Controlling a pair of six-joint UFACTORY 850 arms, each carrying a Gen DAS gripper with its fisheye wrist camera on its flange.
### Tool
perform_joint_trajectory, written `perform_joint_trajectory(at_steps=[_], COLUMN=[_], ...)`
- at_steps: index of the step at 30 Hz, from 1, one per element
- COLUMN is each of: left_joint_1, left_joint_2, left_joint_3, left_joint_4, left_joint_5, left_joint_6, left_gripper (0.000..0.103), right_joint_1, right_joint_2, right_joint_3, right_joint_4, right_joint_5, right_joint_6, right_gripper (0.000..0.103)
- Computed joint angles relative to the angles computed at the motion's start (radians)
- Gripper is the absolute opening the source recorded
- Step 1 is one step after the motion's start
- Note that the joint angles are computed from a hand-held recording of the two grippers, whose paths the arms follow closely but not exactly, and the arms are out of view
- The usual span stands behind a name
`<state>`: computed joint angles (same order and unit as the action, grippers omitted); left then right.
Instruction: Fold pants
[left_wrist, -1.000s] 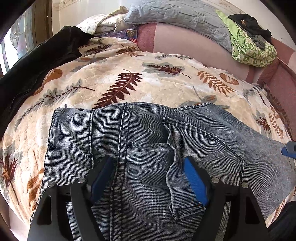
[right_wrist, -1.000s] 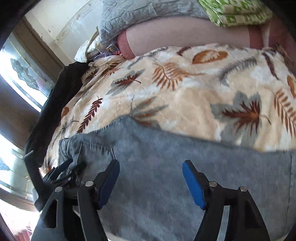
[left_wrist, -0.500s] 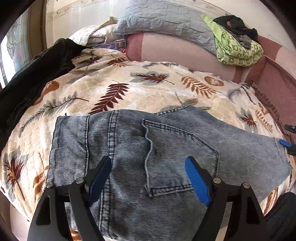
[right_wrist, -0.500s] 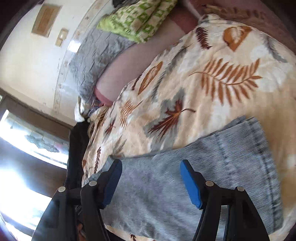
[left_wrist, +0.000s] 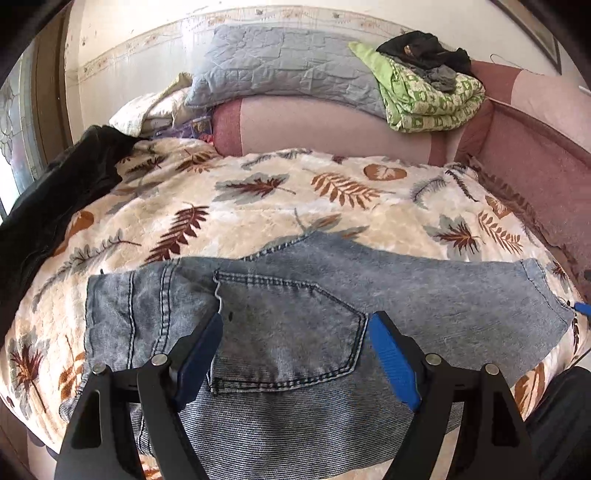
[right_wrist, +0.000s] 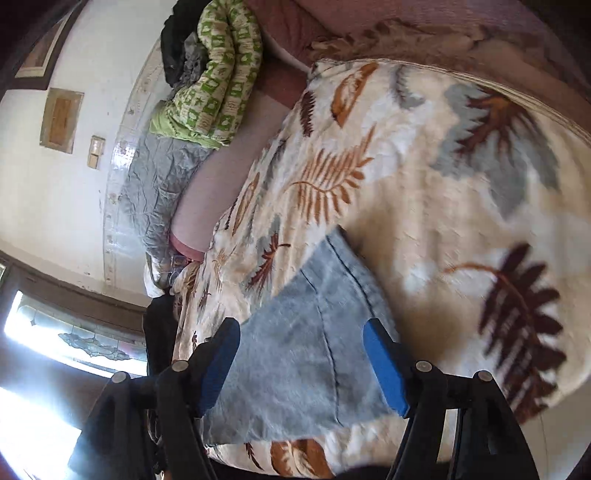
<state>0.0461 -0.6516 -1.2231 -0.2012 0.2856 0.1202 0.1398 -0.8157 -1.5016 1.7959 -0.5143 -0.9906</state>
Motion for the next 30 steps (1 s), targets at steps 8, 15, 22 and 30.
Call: perform_joint_trajectory(at_steps=[8,15,22,30], left_joint_1=[-0.005,0.019,-0.006,-0.073], left_joint_2=[0.026,0.049,0.042,-0.006], left_joint_3=[0.037,0.096,0.086,-0.039], left_joint_4=[0.181,0.273,0.348,0.515], left_joint_5=[0.039,0.029,0.007,-0.078], left_joint_6=[-0.173,-0.288,-0.340,-0.540], left_gripper=[0.082,0.082,0.082,0.082], right_joint_1=[-0.008,0.029,0.024,0.031], right_joint_2=[-0.013,0.007,0.011,-0.038], right_joint_3=[0.120,0.133,0.172,0.079], right_joint_4=[0.204,0.325,0.439,0.304], right_joint_5=[-0.114,-0.031,-0.069,-0.002], right_joint_6=[-0.030,-0.104,-0.168,-0.016], right_gripper=[0.072,0.073,0.072,0.054])
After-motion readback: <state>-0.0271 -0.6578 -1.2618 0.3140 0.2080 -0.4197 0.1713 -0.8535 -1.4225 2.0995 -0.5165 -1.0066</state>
